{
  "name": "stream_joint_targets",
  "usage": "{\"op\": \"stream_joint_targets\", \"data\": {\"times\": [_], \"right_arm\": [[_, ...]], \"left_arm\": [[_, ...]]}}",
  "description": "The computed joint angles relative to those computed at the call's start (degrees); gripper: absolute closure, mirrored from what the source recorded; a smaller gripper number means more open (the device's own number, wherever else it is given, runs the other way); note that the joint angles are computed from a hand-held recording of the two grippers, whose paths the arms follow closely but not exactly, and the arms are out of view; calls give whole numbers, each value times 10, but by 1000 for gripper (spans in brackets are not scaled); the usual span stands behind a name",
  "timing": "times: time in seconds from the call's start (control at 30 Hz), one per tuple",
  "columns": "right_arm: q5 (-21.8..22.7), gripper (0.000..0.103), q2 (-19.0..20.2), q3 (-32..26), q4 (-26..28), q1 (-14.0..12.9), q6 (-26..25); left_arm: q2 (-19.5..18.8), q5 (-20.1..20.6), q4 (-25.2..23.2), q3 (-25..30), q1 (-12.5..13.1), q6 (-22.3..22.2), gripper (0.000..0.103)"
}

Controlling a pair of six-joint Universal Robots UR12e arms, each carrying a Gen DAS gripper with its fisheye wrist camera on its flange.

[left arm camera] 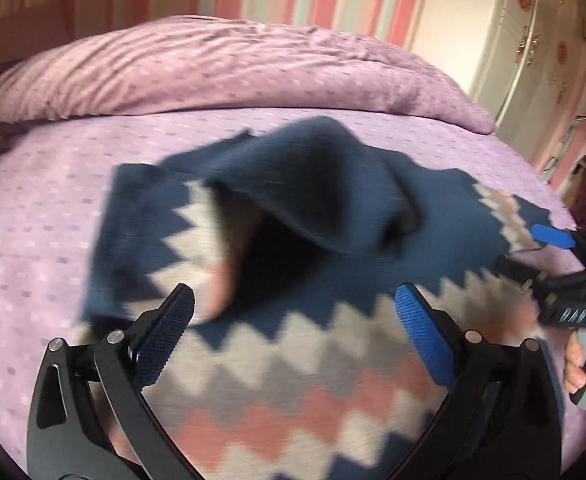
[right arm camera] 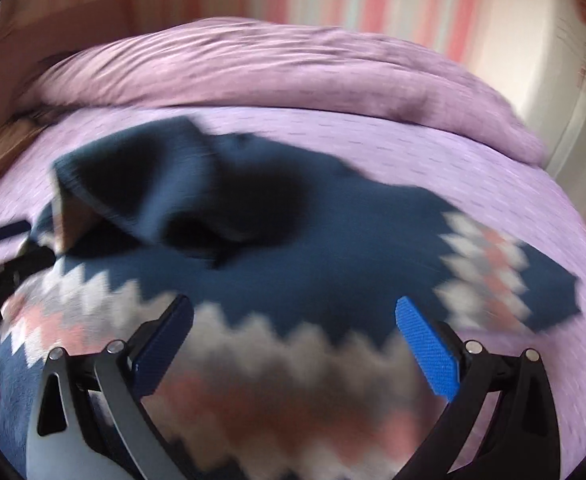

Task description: Fold small clothes

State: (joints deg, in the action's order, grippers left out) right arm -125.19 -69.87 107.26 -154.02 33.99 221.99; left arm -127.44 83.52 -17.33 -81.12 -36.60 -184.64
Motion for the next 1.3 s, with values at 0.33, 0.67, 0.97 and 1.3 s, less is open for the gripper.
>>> {"op": "stream_joint_targets", "data": {"times": [0.33,0.67,0.97,1.3], "right_arm": [[130,35,61,-36,-81,-41,-95],[89,94,77,-47,-81,-40,-140],[-175,96,19,1,-73,-25,-211],[-54,103,12,47,42,-44,-128]], "left_arm": [[16,26,26,-28,19,0,3],[24,46,41,-39,26,-14,3],[25,54,56,-38,26,-23,3],[17,62,34,-25,17,-7,3]]}}
